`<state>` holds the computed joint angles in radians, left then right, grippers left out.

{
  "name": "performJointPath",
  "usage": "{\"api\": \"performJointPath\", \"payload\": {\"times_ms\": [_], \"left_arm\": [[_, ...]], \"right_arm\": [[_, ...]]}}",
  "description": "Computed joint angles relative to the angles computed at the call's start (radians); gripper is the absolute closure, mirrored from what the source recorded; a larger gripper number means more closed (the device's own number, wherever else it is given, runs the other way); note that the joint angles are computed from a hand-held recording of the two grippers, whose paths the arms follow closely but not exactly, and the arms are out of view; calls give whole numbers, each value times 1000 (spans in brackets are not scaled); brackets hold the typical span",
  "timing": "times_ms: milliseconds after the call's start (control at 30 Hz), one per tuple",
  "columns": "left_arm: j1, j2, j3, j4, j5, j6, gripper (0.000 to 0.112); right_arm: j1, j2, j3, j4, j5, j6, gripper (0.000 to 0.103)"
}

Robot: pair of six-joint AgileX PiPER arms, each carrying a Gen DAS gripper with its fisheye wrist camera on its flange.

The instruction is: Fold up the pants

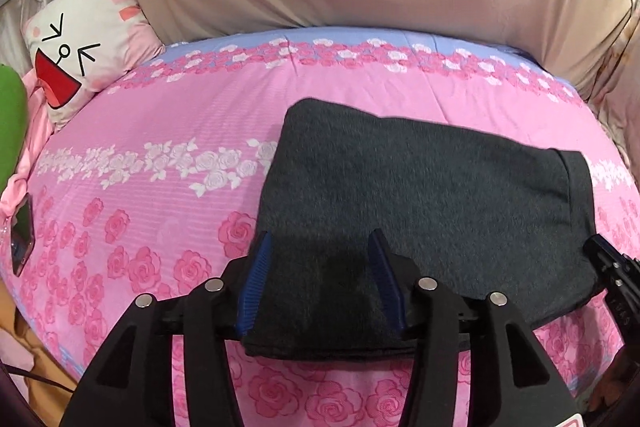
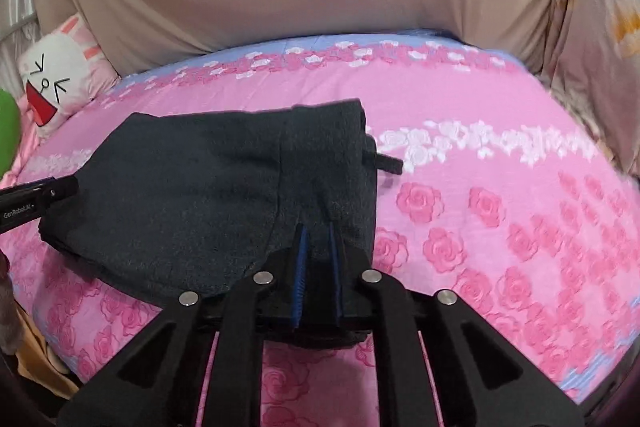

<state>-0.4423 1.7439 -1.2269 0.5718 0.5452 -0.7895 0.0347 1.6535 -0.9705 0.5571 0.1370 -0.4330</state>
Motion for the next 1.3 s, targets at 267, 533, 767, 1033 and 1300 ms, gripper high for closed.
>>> {"api": "performJointPath", "payload": {"times_ms": [267, 533, 767, 1033, 1300], "left_arm": [[-21, 3, 20, 86, 24, -102, 57], [30, 110, -198, 5, 65, 19, 54], [99, 449, -660, -224, 264, 246, 48], [149, 176, -292, -227, 81, 224, 45], [183, -25, 33, -348, -71, 273, 42]], "right_arm": [[-30, -21, -72, 306, 145, -263, 90], [28, 98, -265, 39, 170, -52, 90], [1, 348, -568, -175, 293, 210, 103], [-75, 23, -188, 117, 219, -125, 68], [-164, 19, -58, 452, 358, -412, 51]]}}
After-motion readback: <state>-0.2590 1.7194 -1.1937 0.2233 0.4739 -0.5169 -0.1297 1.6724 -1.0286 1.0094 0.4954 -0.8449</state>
